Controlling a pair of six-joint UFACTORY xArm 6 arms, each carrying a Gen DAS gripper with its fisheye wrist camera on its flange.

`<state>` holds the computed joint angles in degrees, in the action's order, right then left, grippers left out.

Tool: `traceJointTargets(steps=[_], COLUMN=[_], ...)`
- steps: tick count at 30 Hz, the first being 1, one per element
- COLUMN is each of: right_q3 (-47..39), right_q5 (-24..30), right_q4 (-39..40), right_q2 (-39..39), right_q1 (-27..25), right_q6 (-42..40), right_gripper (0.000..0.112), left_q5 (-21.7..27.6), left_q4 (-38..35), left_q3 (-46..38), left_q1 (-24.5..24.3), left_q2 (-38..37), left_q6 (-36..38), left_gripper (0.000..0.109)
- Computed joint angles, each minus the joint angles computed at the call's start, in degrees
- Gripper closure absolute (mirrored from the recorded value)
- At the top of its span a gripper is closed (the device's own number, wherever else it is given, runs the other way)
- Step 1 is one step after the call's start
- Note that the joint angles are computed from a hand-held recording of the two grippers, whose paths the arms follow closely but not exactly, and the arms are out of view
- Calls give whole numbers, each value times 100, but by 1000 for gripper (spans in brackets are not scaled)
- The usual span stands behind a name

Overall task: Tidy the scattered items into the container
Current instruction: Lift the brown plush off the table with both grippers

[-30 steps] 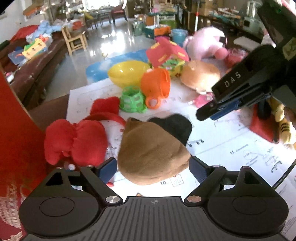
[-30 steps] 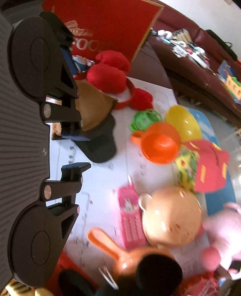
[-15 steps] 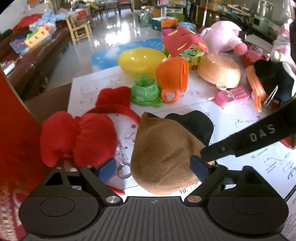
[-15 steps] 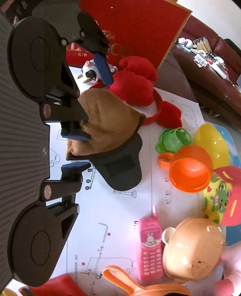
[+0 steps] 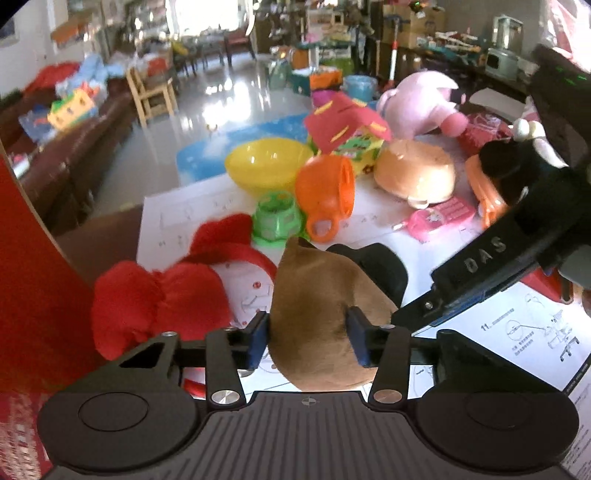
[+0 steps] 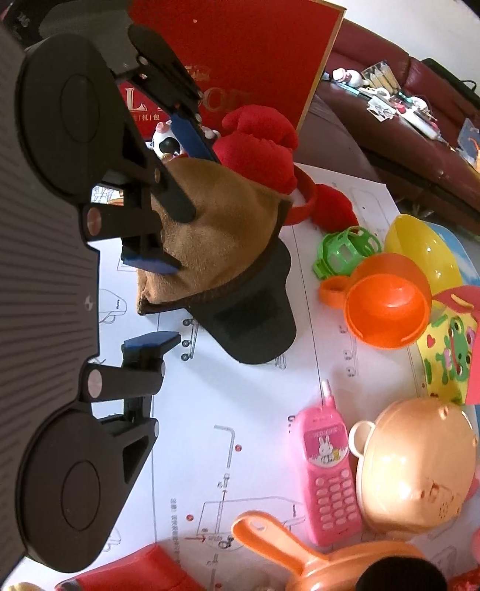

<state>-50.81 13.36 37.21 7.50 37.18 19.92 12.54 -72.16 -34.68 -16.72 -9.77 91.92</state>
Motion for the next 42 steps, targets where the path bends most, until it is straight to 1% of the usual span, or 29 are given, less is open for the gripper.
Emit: traceJointTargets(steps=[6,8,11,15,17,18,22,23,24,25,26,27,28,29,30,31,32,33,34,35,36,38,39,40,42], right_q3=[290,377,551,836,1060,1185,1473,1517,1506,1457,1358,1245,1154,1019,919,795,714,706,817,974,1102,1355,1457,1581,1755], right_q5=[-112,-152,-245,-333,-475,-527,-670,-731,-768,-772,-710,-634,-525,-347,-143,87,326,472,414,280,227,102,68,-10,-76], right_q4=[-406,-547,-531,-754,-686,-786,-1937,-2313,-2602,-2682,-2554,-2583,-2652,-2900,-3389,-3952,-4452,-4711,-4760,-4751,-4825,-4778,-4792,-4760,-4776], right_q2=[-329,-419,-569,-789,-985,-1110,-1493,-1568,-1579,-1563,-1515,-1435,-1372,-1294,-1258,-1200,-1179,-1202,-1278,-1374,-1478,-1683,-1777,-1877,-2052], right_q1=[-65,-70,-36,-47,-49,-64,-178,-213,-245,-251,-244,-232,-226,-235,-273,-297,-302,-297,-305,-321,-334,-330,-327,-328,-317], right_q6=[639,804,967,1389,1527,1687,2782,3088,3300,3321,3140,3110,3114,3260,3571,3923,4268,4461,4475,4466,4550,4585,4634,4669,4848], right_gripper=[72,72,65,59,57,57,57,55,46,41,35,35,35,32,32,34,44,49,49,49,49,50,49,49,49], left_q5=[-335,-360,-370,-372,-464,-546,-641,-625,-604,-612,-632,-635,-727,-816,-822,-793,-800,-700,-606,-539,-552,-677,-708,-703,-851], left_q4=[-635,-669,-681,-751,-803,-884,-889,-882,-787,-745,-768,-774,-964,-1210,-1216,-1075,-825,-535,-326,-189,-188,-371,-448,-356,68], left_q3=[363,449,618,894,1020,1061,1175,1206,1245,1277,1307,1339,1324,1314,1329,1360,1466,1503,1526,1544,1551,1556,1564,1580,1643], left_q1=[-413,-486,-592,-796,-981,-1097,-1364,-1407,-1456,-1518,-1600,-1655,-1761,-1866,-1904,-1913,-1939,-1877,-1818,-1781,-1807,-1931,-1978,-2004,-2196], left_q2=[-542,-670,-924,-1300,-1428,-1450,-1534,-1569,-1608,-1637,-1669,-1703,-1678,-1669,-1679,-1696,-1797,-1822,-1846,-1869,-1879,-1884,-1897,-1892,-1812], left_q6=[930,951,999,1166,1286,1382,1330,1321,1240,1207,1253,1290,1489,1745,1761,1617,1338,1072,879,765,780,972,1062,979,523], left_gripper=[70,72,73,76,76,76,76,76,76,76,76,76,76,76,76,76,75,70,68,58,44,33,32,32,35])
